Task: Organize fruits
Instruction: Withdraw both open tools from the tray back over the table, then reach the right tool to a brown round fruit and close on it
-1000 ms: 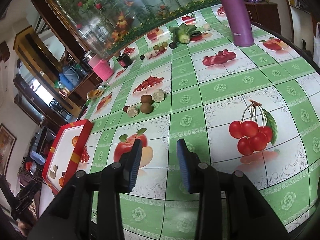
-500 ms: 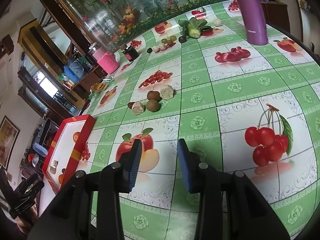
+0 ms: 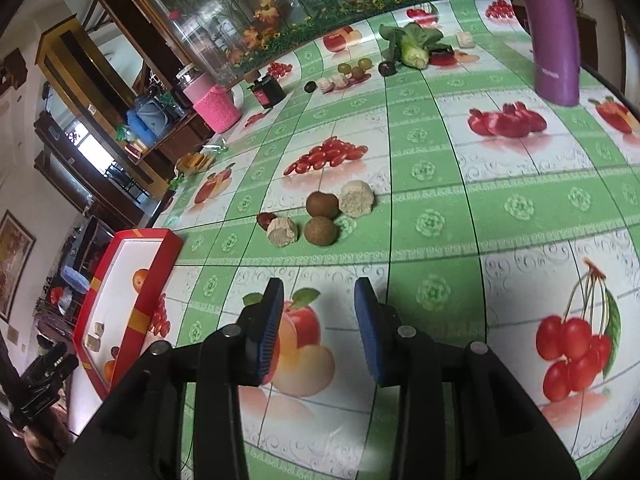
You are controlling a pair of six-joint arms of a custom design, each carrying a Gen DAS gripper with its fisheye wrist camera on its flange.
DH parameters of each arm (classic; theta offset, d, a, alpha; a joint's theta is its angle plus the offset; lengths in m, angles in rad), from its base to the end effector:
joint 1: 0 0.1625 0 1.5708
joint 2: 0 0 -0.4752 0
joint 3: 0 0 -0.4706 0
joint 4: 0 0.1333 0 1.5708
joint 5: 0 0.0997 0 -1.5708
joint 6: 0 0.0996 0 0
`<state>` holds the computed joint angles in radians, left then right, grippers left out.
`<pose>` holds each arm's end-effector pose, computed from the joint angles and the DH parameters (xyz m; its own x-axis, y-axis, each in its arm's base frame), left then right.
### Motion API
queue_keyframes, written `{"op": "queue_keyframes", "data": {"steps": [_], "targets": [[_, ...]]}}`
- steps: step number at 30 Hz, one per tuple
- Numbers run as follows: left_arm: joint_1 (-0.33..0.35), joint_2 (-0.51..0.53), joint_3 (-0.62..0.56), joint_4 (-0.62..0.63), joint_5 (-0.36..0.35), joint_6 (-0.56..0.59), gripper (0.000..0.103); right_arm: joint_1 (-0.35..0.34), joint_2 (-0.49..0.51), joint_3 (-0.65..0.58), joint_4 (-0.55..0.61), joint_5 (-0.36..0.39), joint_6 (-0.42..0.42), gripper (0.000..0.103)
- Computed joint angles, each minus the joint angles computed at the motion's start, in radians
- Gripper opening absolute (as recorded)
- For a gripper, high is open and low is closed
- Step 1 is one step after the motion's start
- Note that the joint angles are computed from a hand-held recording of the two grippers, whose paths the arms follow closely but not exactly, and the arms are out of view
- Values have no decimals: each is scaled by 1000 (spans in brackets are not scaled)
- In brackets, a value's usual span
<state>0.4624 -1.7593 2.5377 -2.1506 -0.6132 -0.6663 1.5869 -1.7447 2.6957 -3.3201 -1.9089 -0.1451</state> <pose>-0.2018 -0.3405 0.2230 -0.6306 0.1912 -0.7522 0.6203 0.7066 -0.3404 0.1055 -0.3264 0.2533 -0.9355 0.1191 0.3326 -0.1481 0.7226 -0.6752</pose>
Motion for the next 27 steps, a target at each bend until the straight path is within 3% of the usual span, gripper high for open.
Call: {"op": "queue_keyframes", "data": {"steps": [6, 16, 21, 23, 27], "targets": [[-4, 92, -13, -160, -30, 103, 79, 37, 83, -53, -7, -62, -46, 39], [-14, 260, -62, -364, -110, 251, 79, 63, 248, -152, -6, -176, -51, 38], [-10, 351, -96, -436, -141, 305, 79, 80, 298, -160, -82, -239, -107, 25], [-6, 396, -112, -468, -160, 318, 79, 68, 281, -154, -75, -223, -105, 25], [4, 496, -150, -525, -181, 328, 79, 15, 173, -125, -18, -110, -57, 25]]}}
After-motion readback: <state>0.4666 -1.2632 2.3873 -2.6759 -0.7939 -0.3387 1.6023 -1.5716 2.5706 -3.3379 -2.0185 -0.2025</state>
